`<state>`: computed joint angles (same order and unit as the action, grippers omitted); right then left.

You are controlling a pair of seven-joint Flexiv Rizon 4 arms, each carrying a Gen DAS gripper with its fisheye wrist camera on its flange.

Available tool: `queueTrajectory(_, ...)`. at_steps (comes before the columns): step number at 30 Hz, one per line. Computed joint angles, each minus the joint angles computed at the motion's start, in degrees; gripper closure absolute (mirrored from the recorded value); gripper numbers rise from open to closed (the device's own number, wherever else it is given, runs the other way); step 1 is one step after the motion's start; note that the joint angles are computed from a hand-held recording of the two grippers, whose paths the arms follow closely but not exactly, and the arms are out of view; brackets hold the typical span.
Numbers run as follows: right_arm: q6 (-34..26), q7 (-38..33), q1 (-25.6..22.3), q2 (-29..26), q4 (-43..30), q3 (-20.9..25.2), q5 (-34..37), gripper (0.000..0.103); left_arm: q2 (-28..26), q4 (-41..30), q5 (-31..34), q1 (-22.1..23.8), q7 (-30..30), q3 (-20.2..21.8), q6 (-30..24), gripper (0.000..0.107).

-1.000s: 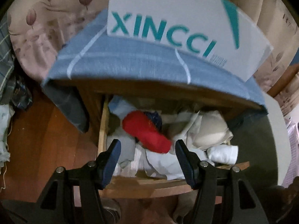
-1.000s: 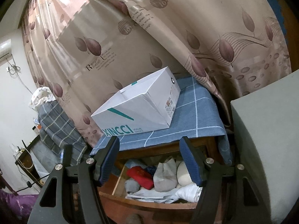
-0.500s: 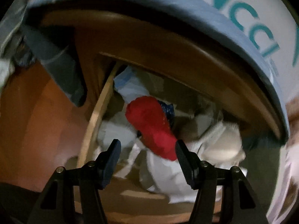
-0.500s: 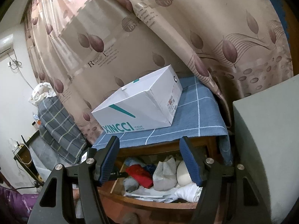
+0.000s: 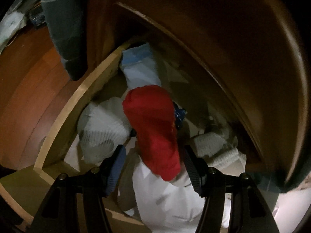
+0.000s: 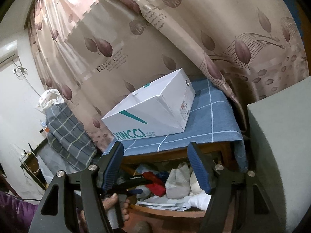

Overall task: Take underwear out of drawer
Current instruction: 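Reach the left gripper into the drawer and grasp the red sock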

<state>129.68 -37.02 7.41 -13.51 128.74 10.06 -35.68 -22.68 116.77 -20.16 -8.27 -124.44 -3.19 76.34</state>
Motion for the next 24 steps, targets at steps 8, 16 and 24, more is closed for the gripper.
queueTrajectory(8,3.1,2.4,-1.2,-1.1,-0.5,0.0,-3.1,0.036,-2.2,-2.3,-0.1,-0.8,-5.2,0.7,-1.4,0.045)
queueTrajectory(16,6.3,5.1,-2.0,-2.3,-1.0,-0.6,-6.6,0.036,-3.8,-3.1,-2.8,-0.5,-8.0,-0.5,-0.3,0.045)
queueTrajectory(24,7.5,6.5,-2.1,-2.9,-1.2,-1.2,-7.8,0.036,-5.3,-6.0,1.6,-3.4,-18.0,3.9,-3.7,0.045)
